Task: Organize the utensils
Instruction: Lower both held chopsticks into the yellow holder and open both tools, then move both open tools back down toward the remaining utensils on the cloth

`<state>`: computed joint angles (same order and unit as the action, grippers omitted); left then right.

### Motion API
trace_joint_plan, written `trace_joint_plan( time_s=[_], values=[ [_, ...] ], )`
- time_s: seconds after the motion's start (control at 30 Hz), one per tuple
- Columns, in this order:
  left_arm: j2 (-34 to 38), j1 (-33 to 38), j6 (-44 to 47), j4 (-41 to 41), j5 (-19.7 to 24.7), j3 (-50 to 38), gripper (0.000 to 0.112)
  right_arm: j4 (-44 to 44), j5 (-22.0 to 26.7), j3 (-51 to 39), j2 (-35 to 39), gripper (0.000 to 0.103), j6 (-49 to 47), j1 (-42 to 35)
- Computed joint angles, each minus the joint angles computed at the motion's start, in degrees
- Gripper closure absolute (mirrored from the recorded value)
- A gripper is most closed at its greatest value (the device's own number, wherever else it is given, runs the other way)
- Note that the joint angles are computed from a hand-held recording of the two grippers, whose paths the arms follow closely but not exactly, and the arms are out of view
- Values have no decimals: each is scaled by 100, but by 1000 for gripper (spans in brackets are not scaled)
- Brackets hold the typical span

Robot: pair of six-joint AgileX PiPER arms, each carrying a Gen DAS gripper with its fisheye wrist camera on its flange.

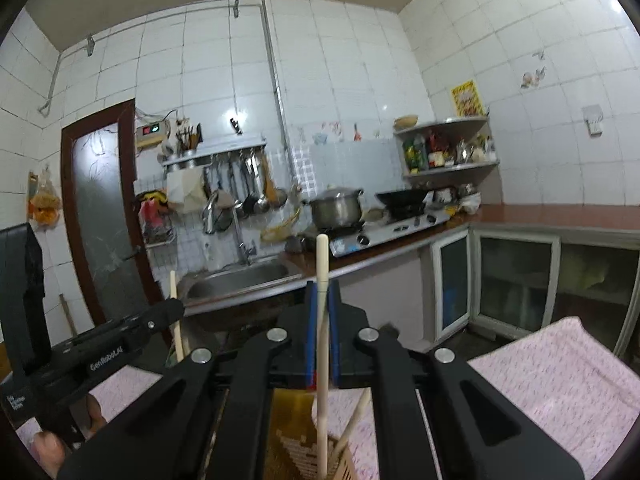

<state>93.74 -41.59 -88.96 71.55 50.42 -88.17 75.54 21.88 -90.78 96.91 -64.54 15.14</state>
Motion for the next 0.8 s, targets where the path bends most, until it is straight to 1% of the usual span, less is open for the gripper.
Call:
trace_joint_plan(
  time_s=[0.07,0.17,0.23,0.27,0.33,0.37,0.43,0.47,0.5,0.53,0.57,0.6,0.63,0.67,0.7,0.77,0.8],
  values=[
    [-89,-53,-117,-49,10,234,108,276,104,299,-62,97,-290,-59],
    [-196,-130,-232,-215,44,524,108,343,350,639,-98,97,-344,-166],
    [-244,-194,-264,-336,98,658,108,554,338,921,-215,97,-631,-206],
    [-281,-217,-281,-421,118,724,108,524,404,971,-245,97,-582,-251],
    [-333,-237,-213,-645,126,783,108,112,940,845,-206,95,-52,-448],
    [-332,-237,-150,-741,177,755,108,-111,1106,774,-206,93,177,-501],
    [-365,-255,-30,-957,295,693,107,-737,1213,623,-225,93,680,-497],
    [-414,-214,161,-1234,278,633,103,-898,1241,620,-272,93,801,-502],
    [-446,-201,262,-1397,315,577,99,-1121,1316,594,-348,89,1005,-543],
    [-519,-235,341,-1561,455,512,83,-1219,1402,601,-438,64,1118,-614],
    [-538,-294,361,-1586,589,455,66,-1295,1384,632,-524,48,1219,-627],
    [-571,-443,346,-1534,922,364,58,-1201,1303,790,-724,38,1144,-696],
    [-589,-579,359,-1497,1183,280,51,-1204,1310,875,-866,38,1105,-767],
    [-620,-662,386,-1505,1318,253,49,-1373,1366,850,-932,38,1249,-801],
    [-654,-735,464,-1583,1441,207,48,-1592,1484,846,-1022,38,1444,-877],
    [-807,-888,563,-1879,1619,210,35,-1957,1815,895,-1187,38,1711,-1048],
    [-863,-962,533,-1939,1677,233,31,-2076,1922,941,-1255,38,1766,-1104]
  ],
)
